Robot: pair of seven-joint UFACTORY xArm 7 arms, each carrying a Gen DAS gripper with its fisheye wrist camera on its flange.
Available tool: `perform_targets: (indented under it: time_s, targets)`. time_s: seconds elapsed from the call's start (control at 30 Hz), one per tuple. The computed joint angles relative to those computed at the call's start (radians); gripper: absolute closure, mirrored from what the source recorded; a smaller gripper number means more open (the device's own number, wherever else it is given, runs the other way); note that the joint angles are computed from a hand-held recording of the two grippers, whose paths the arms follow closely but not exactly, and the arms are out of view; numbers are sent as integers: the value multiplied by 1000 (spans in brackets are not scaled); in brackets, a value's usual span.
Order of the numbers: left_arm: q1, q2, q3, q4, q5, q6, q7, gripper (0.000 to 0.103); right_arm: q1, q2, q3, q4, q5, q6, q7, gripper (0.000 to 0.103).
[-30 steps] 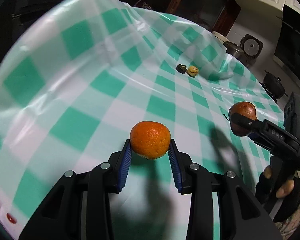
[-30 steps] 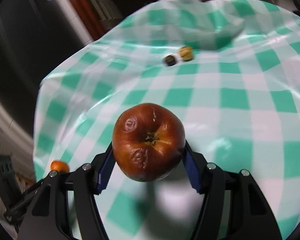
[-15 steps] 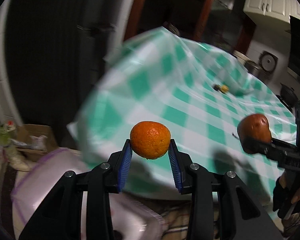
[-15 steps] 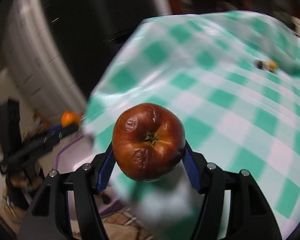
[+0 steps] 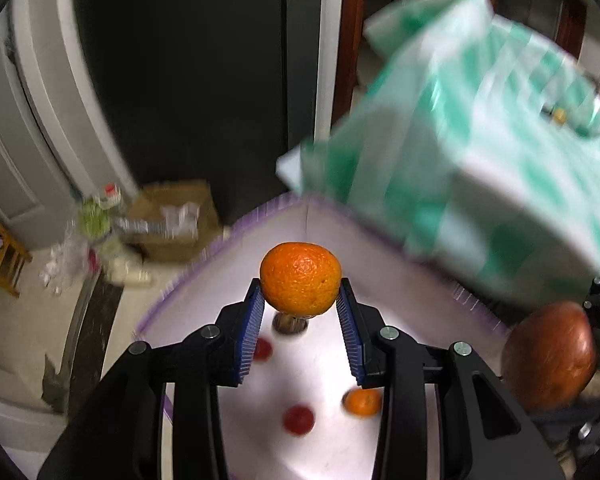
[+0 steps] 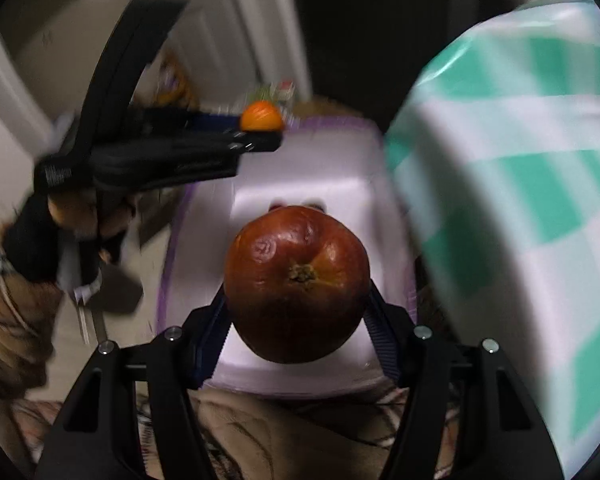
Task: Organize fruits
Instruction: 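Carry the mandarin and apple in both tools over the white box, then open both tools to drop the mandarin and apple into the box, then move both open tools back over the remaining fruits on the table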
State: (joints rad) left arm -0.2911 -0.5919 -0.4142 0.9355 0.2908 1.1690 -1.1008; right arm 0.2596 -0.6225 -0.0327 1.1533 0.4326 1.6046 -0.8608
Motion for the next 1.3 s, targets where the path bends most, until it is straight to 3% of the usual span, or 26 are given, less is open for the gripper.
perform_targets:
  time_s: [0.23,0.4,0.53,0.63,0.9,1.0,1.07,1.17,1.3]
  targets:
    - [-88,52,149,-176,-269,-123,122,67,26,28,161,-123,-192,-103,15,39]
    - [-76,142,183,-174,-329,-106,183,67,73,55,229,-179,-331,-140,29,39]
    - [-66,184,194,-157,-345,-81,218,67,102,60,242,-204,-402,-172,22,39]
    - [-62,203,195,-145,-351,-67,230,67,123,65,252,-211,-430,-143,16,39]
    - [-54,211,197,-140,-351,-48,241,64,154,28,261,-254,-457,-178,19,39]
    - [-49,231,178,-115,-321,-58,210,44,165,1,264,-273,-461,-201,17,37]
    - [-47,221,170,-110,-293,-55,190,26,167,-20,235,-299,-452,-218,-11,27]
    - [-49,213,150,-83,-251,-46,148,24,168,-34,209,-269,-396,-196,-20,22]
    - [-51,196,111,-21,-168,39,96,19,163,-82,151,-222,-303,-205,-45,22]
